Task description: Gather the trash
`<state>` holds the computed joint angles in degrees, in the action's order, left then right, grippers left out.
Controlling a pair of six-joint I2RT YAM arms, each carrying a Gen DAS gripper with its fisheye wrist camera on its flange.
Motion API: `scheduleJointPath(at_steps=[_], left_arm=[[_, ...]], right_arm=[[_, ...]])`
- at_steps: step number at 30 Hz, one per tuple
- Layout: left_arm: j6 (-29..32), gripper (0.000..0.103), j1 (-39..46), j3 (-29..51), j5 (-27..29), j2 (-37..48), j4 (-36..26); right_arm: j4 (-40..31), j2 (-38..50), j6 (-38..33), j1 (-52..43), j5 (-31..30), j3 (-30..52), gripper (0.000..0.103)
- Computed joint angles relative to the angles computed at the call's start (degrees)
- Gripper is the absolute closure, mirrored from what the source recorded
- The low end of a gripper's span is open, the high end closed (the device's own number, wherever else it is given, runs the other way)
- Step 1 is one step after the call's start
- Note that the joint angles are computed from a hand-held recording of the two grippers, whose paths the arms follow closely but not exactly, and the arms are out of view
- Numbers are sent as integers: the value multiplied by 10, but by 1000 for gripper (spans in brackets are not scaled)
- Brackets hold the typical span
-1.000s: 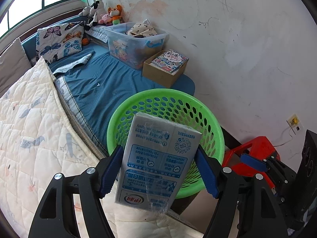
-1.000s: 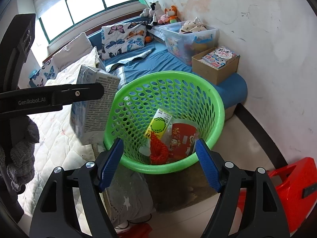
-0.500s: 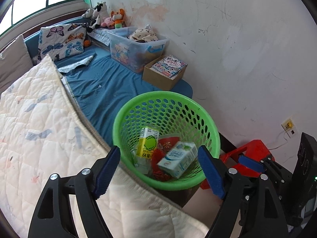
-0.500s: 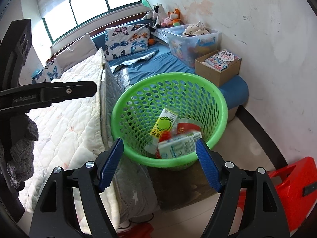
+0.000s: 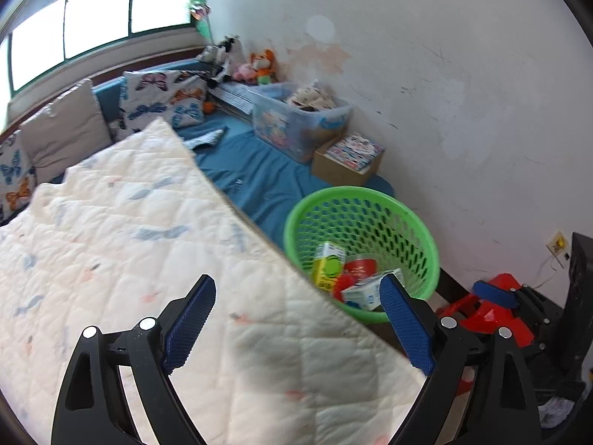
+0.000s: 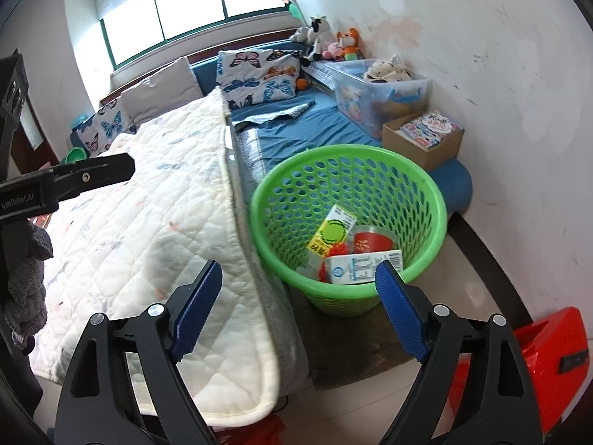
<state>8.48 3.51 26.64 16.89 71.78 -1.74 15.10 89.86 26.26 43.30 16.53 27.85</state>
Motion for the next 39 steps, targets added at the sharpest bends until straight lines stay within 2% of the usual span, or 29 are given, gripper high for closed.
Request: scheduleJointPath(at_steps=[2, 14, 21, 32, 39], left_arm=[[11, 8, 26, -16, 5, -32, -11], [112, 7, 240, -80, 77, -180, -120], [192, 7, 381, -105, 119, -245, -182], [341, 7, 595, -103, 218, -267, -279], [391, 7, 673, -102, 247, -258, -301]], right_arm=[[-11, -2, 6, 14, 7, 6, 15], [-98, 34, 58, 132, 80, 82, 9], [-113, 58, 69, 174, 101, 108, 6], [-97, 59, 103, 213, 113, 105, 4], [-97, 74, 103, 235, 133, 117, 4]])
